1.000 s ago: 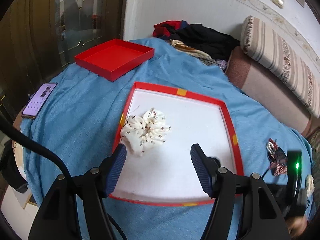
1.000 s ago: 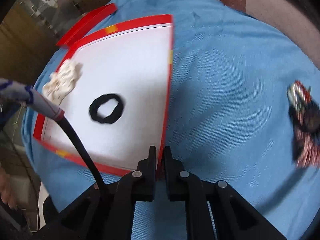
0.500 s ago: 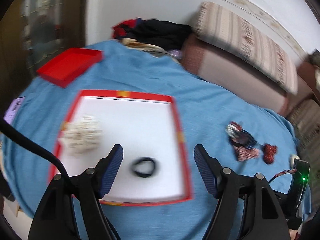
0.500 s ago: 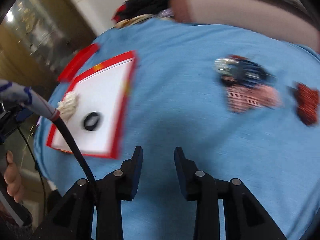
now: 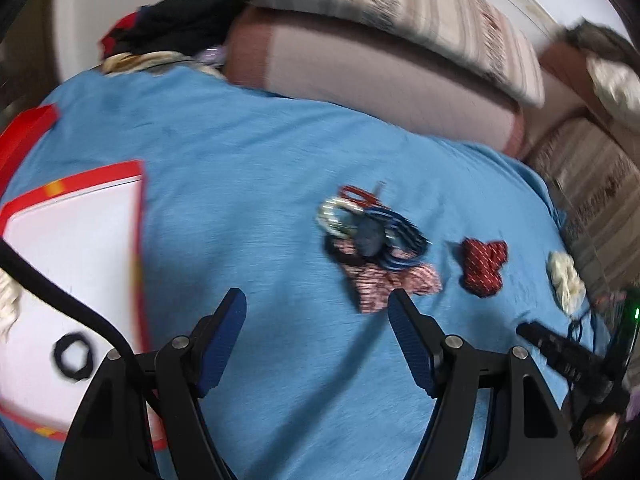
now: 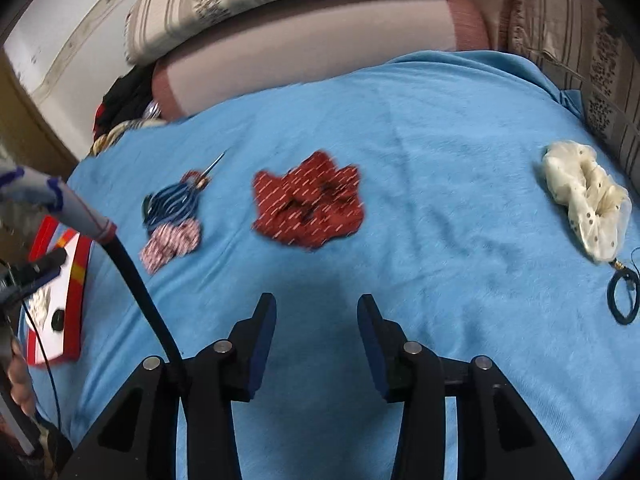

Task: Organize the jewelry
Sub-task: 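Grasp the gingham scrunchie with the left tool while the right tool grasps the red polka-dot scrunchie, then carry both scrunchies with both tools over the white tray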

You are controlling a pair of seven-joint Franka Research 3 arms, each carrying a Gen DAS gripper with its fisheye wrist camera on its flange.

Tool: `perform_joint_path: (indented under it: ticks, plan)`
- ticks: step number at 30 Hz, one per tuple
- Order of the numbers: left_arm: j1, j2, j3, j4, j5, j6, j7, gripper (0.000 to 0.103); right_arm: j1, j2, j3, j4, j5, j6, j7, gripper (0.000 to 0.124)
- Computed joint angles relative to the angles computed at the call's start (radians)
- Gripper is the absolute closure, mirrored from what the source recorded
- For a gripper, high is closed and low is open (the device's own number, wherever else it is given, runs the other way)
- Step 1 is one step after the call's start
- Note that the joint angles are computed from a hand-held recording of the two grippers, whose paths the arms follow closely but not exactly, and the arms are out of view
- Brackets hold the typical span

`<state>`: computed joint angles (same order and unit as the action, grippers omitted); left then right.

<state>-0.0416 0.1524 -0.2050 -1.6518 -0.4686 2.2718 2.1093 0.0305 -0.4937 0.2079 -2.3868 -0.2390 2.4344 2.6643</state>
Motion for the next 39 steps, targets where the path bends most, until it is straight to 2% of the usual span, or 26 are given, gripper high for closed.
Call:
perform_joint_path:
  ticks: [6,14,19,21,23,25,26,27,28,30,33,39]
  plan:
    - [-0.031,0.032,-0.032,-0.012,-0.009,0.004,0.056,0.031,-0.029,0.004,-0.012,-0.017,-0.024,0.07,-0.002,0.071]
    - [-0.047,0.105,-0.055,0.02,0.008,0.005,0.07,0.031,-0.066,0.086,-0.003,0.016,-0.09,0.155,-0.015,0.059]
    - [-0.034,0.151,-0.067,0.061,-0.001,-0.038,0.044,0.032,-0.064,0.126,-0.028,0.017,-0.081,0.208,0.002,0.059]
    - [-0.027,0.169,-0.073,0.076,-0.013,-0.062,0.033,0.042,-0.063,0.142,-0.037,0.019,-0.074,0.221,0.004,0.059]
    - [-0.022,0.176,-0.078,0.082,-0.021,-0.072,0.034,0.066,-0.059,0.164,-0.05,0.018,-0.056,0.241,0.004,0.059]
    - [-0.013,0.196,-0.086,0.113,-0.039,-0.125,0.029,0.088,-0.059,0.181,-0.056,0.018,-0.048,0.255,0.009,0.059]
    - [-0.012,0.203,-0.086,0.123,-0.043,-0.141,0.017,0.09,-0.058,0.187,-0.057,0.019,-0.048,0.261,0.009,0.059]
    - [-0.013,0.199,-0.086,0.117,-0.046,-0.13,0.014,0.092,-0.058,0.194,-0.058,0.021,-0.05,0.268,0.01,0.06]
    - [-0.012,0.19,-0.087,0.107,-0.048,-0.121,0.019,0.094,-0.055,0.198,-0.061,0.018,-0.049,0.282,0.01,0.079]
    - [-0.014,0.174,-0.085,0.093,-0.043,-0.107,0.021,0.096,-0.031,0.201,-0.084,0.01,0.0,0.308,-0.026,0.106]
    - [-0.014,0.132,-0.08,0.061,-0.047,-0.084,0.032,0.098,-0.033,0.182,-0.075,0.0,0.011,0.315,-0.033,0.113]
    - [0.002,0.017,-0.052,-0.024,-0.109,-0.057,0.105,0.099,-0.056,0.102,-0.014,0.0,-0.038,0.225,-0.007,0.114]
